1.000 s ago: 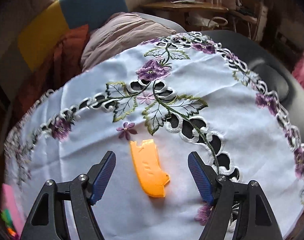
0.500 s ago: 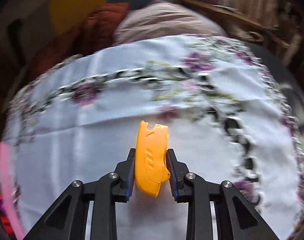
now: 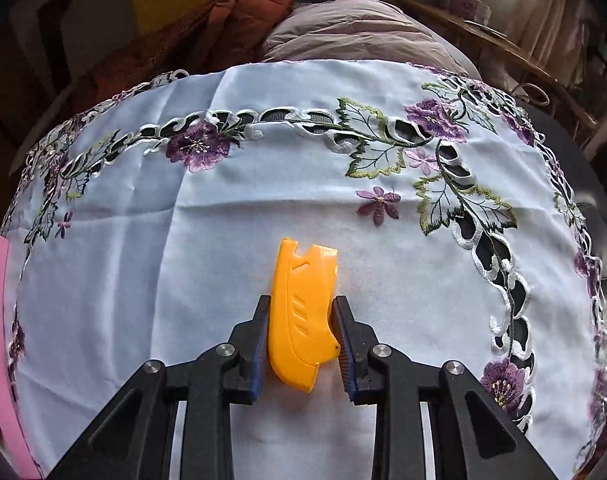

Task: Organize rigid objects
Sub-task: 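Carry the red puzzle piece into the tray and open the left gripper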

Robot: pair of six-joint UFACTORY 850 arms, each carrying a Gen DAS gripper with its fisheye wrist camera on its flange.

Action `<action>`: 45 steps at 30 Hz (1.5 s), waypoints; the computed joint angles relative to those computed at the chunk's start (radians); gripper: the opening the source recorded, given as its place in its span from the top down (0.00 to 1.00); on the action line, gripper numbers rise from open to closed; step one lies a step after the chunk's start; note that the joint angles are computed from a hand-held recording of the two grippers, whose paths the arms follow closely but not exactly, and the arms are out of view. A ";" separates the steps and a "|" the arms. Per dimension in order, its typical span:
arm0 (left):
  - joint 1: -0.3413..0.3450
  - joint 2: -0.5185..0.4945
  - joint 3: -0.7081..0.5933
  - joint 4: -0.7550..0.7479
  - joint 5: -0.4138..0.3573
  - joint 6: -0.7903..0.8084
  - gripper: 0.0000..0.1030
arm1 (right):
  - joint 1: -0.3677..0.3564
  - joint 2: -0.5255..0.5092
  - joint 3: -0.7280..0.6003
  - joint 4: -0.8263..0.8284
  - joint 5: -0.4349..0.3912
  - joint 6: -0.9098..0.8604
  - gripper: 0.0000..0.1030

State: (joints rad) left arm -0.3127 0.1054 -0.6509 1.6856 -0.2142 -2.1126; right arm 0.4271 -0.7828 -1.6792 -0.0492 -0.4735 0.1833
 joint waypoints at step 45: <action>0.236 0.125 0.210 -0.054 0.124 0.003 0.66 | 0.029 0.006 0.016 -0.206 0.015 0.093 0.71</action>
